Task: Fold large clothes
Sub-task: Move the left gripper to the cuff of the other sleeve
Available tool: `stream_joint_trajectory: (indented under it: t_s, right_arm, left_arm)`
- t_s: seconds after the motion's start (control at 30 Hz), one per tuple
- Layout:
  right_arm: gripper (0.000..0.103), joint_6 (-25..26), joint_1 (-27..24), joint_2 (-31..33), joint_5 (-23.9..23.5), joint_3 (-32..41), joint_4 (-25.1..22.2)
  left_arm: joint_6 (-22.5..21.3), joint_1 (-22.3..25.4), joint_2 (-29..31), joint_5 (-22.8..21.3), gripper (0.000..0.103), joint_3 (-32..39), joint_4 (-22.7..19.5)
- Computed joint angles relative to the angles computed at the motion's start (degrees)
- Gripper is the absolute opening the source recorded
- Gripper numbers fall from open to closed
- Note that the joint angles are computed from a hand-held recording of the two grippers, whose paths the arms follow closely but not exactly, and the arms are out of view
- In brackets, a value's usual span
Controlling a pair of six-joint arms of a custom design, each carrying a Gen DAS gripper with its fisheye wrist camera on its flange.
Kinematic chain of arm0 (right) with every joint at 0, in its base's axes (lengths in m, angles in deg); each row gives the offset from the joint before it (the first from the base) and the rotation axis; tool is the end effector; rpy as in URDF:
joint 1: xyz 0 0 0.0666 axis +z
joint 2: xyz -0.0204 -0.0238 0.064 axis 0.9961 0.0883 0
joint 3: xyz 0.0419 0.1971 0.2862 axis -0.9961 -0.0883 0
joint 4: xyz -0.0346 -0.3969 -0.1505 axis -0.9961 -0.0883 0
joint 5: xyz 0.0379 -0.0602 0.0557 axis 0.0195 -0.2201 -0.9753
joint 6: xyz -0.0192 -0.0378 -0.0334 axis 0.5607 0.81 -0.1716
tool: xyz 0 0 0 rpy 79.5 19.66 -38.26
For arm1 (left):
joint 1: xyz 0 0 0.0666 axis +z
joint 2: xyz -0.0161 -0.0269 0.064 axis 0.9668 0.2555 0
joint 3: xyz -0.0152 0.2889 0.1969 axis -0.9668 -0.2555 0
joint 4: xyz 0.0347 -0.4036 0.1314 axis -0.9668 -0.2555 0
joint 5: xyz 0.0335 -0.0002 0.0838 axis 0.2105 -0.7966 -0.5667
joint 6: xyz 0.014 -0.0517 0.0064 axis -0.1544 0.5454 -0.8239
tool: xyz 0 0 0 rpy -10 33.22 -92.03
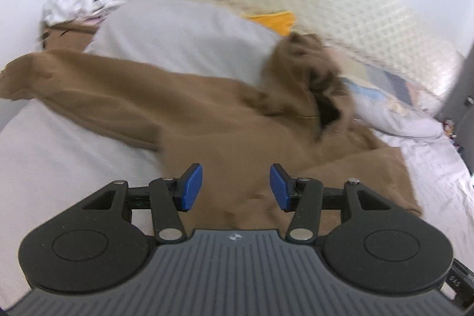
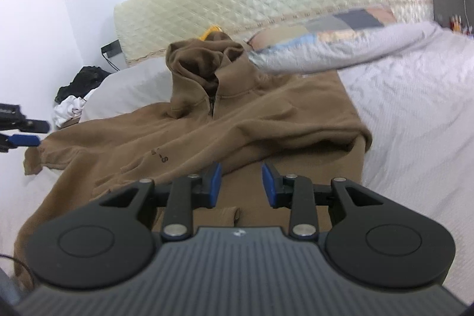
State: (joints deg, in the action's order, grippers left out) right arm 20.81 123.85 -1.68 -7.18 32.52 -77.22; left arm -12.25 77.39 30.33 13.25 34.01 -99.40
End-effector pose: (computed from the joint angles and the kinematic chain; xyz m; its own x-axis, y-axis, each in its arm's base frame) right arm 0.2611 0.1861 0.4543 -0.4128 0.3842 -0.8258 0.1231 0.9219 0.3673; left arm 0.3496 0.0050 0.5299 -0.6493 -0.0550 -0.7586 0.1101 0.9801 -0.1653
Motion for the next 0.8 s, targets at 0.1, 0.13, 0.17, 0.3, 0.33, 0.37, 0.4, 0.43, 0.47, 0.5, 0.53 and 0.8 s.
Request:
stream_joint_trajectory:
  t_s: [0.1, 0.13, 0.17, 0.3, 0.33, 0.37, 0.4, 0.43, 0.47, 0.5, 0.53, 0.8]
  right_arm:
    - [0.035, 0.94, 0.41, 0.13, 1.35, -0.55, 0.9]
    - [0.035, 1.24, 0.54, 0.01, 1.73, -0.83, 1.52]
    - [0.035, 1.21, 0.5, -0.11, 1.63, -1.08, 2.01]
    - [0.035, 1.38, 0.0, 1.29, 0.97, -0.87, 2.49]
    - [0.035, 1.42, -0.15, 2.13, 1.08, -0.43, 2.18]
    - [0.035, 1.23, -0.25, 2.86, 1.11, -0.06, 1.95]
    - [0.035, 1.03, -0.47, 3.53, 0.92, 0.23, 1.83]
    - [0.035, 0.79, -0.59, 4.34, 0.88, 0.63, 1.58]
    - [0.035, 0.59, -0.61, 5.22, 1.05, 1.12, 1.13]
    - [0.035, 0.35, -0.65, 5.92, 1.14, 1.52, 0.68]
    - [0.037, -0.12, -0.74, 6.65, 1.11, 1.95, 0.19]
    - [0.059, -2.94, -1.47, 10.28, 1.14, 3.97, -2.0]
  left_arm:
    - [-6.91, 6.35, 3.37, 0.86, 0.058, 3.0, -0.53]
    - [-8.93, 8.53, 4.52, 1.24, 0.059, 3.92, -0.64]
    - [-10.49, 10.73, 5.77, 1.87, 0.06, 4.74, -0.59]
    - [-10.91, 20.07, 12.44, 6.39, 0.063, 9.0, -1.19]
    - [-10.44, 22.02, 13.95, 7.63, 0.063, 9.81, -1.05]
    - [-9.55, 24.08, 15.99, 8.92, 0.065, 11.03, -0.62]
    - [-8.18, 25.66, 17.58, 9.78, 0.068, 11.78, 0.13]
    - [-6.97, 27.01, 18.84, 10.59, 0.069, 12.25, 0.92]
    - [-5.52, 28.37, 20.3, 11.49, 0.071, 12.85, 1.62]
    - [-3.87, 29.78, 22.06, 12.71, 0.072, 13.76, 1.94]
    - [-2.22, 30.92, 23.77, 13.87, 0.072, 14.69, 2.16]
    - [13.7, 35.57, 36.34, 21.89, 0.072, 20.45, 7.99]
